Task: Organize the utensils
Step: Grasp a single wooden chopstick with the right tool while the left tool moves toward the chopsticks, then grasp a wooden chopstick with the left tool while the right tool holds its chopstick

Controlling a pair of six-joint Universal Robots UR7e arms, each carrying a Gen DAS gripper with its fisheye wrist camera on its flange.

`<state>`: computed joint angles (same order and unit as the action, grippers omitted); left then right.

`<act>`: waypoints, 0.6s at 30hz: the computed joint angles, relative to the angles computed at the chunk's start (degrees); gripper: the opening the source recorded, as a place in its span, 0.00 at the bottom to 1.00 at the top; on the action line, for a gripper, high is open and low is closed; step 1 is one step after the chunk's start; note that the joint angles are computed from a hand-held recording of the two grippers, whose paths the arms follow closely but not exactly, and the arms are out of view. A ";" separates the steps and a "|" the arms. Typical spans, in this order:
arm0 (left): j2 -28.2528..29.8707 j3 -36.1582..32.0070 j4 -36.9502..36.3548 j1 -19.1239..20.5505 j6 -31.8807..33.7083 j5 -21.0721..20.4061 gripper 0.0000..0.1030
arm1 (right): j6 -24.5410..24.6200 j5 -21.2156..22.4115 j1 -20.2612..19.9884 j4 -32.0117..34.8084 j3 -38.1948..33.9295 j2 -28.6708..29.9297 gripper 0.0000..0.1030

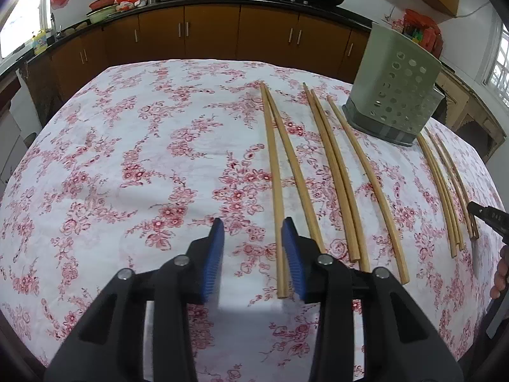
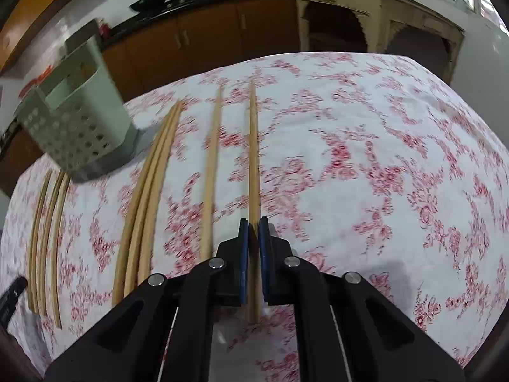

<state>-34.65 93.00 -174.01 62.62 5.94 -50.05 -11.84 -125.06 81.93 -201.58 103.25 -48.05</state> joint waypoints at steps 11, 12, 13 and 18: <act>0.75 -0.38 0.49 -0.45 1.42 0.87 0.30 | -3.20 -0.84 0.33 -2.30 0.64 0.37 0.07; 0.80 -0.47 0.49 -0.43 1.60 1.02 0.30 | -3.40 -0.75 0.28 -2.26 0.55 0.36 0.07; 0.88 -0.57 0.49 -0.46 1.48 1.24 0.30 | -3.59 -0.76 0.25 -2.04 0.23 0.50 0.07; 0.80 -0.58 0.56 -0.43 0.93 1.26 0.30 | -3.67 -0.86 0.31 -1.58 -0.05 0.56 0.07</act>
